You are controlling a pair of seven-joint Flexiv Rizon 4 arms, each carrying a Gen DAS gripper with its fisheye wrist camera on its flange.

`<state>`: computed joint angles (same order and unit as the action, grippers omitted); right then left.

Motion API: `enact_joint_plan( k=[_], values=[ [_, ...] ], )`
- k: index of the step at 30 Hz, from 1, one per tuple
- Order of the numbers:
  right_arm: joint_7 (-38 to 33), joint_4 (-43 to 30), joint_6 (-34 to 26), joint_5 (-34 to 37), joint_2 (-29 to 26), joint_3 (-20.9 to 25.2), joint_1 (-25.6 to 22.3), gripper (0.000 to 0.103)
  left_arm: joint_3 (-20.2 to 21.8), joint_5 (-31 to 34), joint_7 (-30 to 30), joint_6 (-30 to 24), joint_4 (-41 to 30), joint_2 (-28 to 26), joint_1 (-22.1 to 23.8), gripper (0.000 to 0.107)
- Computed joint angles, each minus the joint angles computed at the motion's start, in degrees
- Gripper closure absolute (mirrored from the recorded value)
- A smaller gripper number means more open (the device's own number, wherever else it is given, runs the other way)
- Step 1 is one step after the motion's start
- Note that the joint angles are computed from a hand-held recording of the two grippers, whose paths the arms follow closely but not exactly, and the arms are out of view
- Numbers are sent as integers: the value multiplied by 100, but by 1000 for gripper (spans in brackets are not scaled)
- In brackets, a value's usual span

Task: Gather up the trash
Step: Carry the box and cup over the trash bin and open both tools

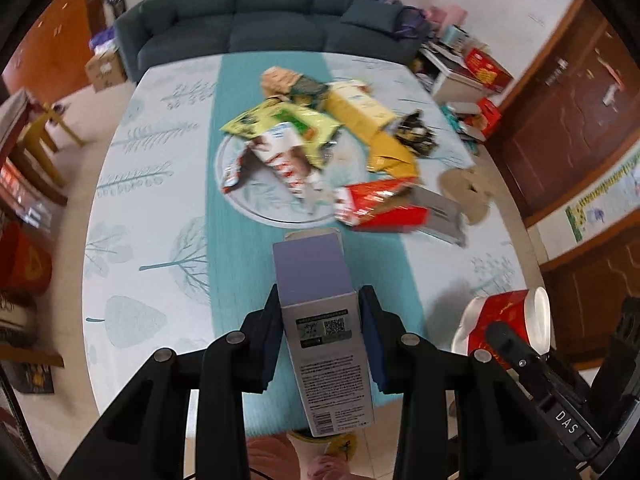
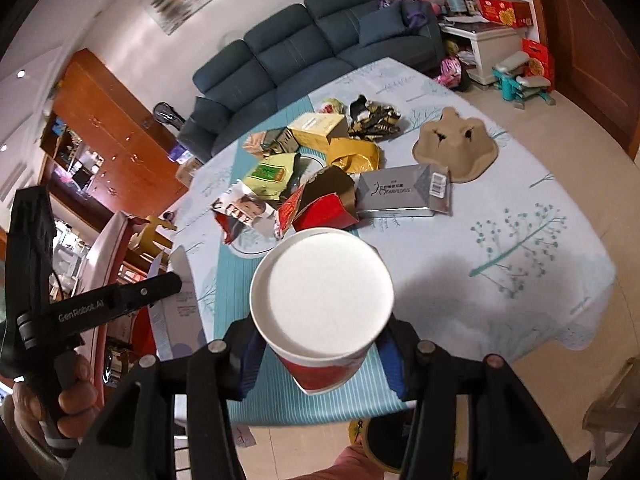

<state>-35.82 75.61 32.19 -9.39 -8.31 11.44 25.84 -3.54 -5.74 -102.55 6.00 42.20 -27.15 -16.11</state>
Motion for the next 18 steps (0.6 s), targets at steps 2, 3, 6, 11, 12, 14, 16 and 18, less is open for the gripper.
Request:
enact_joint_plan(
  k=[2, 3, 6, 11, 12, 14, 16, 18],
  values=[
    [-66, 162, 23, 34, 214, 35, -41, 54, -33, 33, 27, -2, 64, 112, -110, 72],
    [-99, 241, 31, 45, 314, 53, -60, 54, -43, 63, 22, -11, 84, 157, -169, 72],
    [-271, 511, 55, 159, 675, 112, -147, 53, -77, 182, -1, -48, 172, 319, -380, 72],
    [-553, 920, 88, 331, 1204, 180, -279, 53, -121, 362, -239, -19, 398, 576, -668, 72],
    [-633, 1009, 81, 411, 1328, 187, -308, 53, -128, 404, -328, -6, 473, 645, -732, 72],
    [-756, 1147, 62, 531, 1513, 195, -353, 53, -149, 463, -516, -8, 580, 746, -825, 72],
    [-900, 1274, 6, 680, 1710, 195, -390, 53, -176, 543, -690, -1, 744, 876, -929, 72],
    [-1009, 1401, -15, 813, 1881, 197, -419, 53, -208, 653, -846, -16, 922, 1006, -1032, 72]
  ],
)
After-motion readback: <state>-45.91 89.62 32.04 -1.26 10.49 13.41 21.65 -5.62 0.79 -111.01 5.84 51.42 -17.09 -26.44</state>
